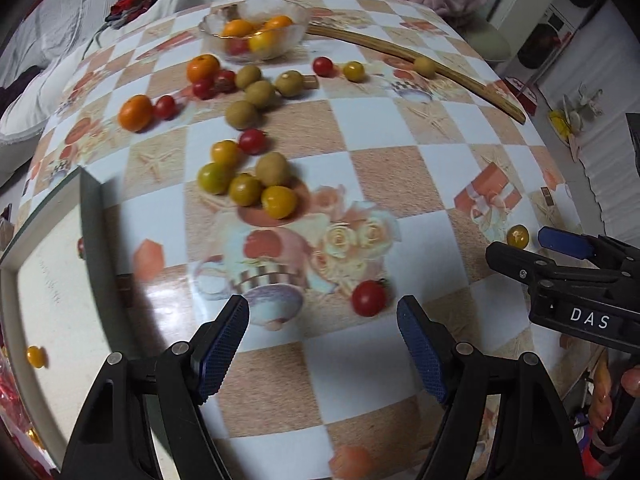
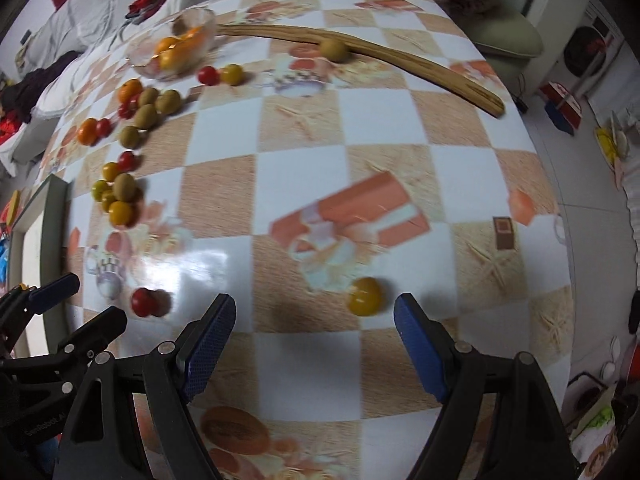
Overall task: Organize fruits
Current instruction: 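Move both open tools back to the tomatoes on the table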
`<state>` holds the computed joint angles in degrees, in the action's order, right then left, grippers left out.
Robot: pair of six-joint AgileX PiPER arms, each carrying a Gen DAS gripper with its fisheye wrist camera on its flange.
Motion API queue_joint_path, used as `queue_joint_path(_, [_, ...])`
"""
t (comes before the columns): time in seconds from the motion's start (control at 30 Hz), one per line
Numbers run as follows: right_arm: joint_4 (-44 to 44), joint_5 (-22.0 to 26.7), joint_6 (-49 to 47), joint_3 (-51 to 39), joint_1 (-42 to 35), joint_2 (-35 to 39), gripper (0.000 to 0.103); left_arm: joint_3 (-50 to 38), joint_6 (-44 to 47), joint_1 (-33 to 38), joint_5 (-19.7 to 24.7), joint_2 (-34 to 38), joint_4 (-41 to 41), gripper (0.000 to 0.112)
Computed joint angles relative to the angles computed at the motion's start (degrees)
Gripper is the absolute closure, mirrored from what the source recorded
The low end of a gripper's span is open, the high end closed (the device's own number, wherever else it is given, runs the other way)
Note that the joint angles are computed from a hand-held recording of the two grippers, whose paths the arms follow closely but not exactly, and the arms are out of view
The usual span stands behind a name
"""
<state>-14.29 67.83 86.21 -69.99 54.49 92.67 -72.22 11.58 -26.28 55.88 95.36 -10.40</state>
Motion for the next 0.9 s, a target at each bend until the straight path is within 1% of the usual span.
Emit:
queue_joint_path(0.3, [-0.3,-2.0,1.6,5.5,-0.6,-2.7,0.019,-0.3,-4.4,-4.8,-3.3,3.3,2.9,0.035])
queue_joint_path(0.47, [-0.8,-3.7,0.9,6.6,-1.3,-2.7,0.019,-0.8,-6.1,-6.2,-3.2,4.7,4.7,0.035])
queue_joint_path(0.5, [-0.7,-3.9,0.3,6.5,-1.5,-2.4,0.021,-1.0,-6.5,-6.5,-3.1,4.9,5.1,0.035])
queue_joint_path(0.53, [-0.6,-3.9,-0.2,6.3,-1.6,-2.0,0.027,-1.1,-6.8,-6.7,-3.0,5.2,5.5,0.035])
queue_joint_path(0.57, [-0.4,-4.0,-0.8,6.1,-1.7,-1.7,0.030,-1.1,-7.2,-6.9,-3.1,5.2,5.8,0.036])
queue_joint_path(0.6, [0.1,-4.1,-1.3,6.0,-1.7,-1.4,0.035,-1.0,-7.5,-7.1,-3.2,5.2,6.3,0.040])
queue_joint_path(0.7, [-0.3,-3.1,-1.6,4.9,-1.2,-0.3,0.038,-1.4,-8.3,-7.3,-3.0,5.4,7.2,0.044])
queue_joint_path(0.73, [-0.4,-3.0,-1.5,4.9,-1.1,-0.2,0.041,-1.3,-9.0,-7.4,-3.1,5.3,7.7,0.050])
queue_joint_path(0.77, [-0.5,-2.7,-1.3,4.7,-1.0,-0.1,0.043,-1.6,-9.2,-7.6,-3.3,5.5,8.0,0.053])
queue_joint_path(0.8, [-0.7,-2.2,-1.2,4.5,-0.9,0.0,0.051,-1.8,-9.1,-7.7,-3.4,5.7,7.9,0.061])
queue_joint_path(0.83, [-0.9,-1.9,-1.2,4.5,-0.8,0.0,0.062,-1.9,-8.9,-7.6,-3.5,5.6,7.6,0.073])
queue_joint_path(0.87, [-1.0,-2.0,-1.5,4.5,-0.9,-0.2,0.068,-1.9,-7.9,-7.3,-3.5,5.5,6.9,0.080])
queue_joint_path(0.9, [-0.9,-2.0,-1.5,4.7,-0.9,-0.5,0.079,-2.0,-6.9,-6.9,-3.2,5.5,6.1,0.092])
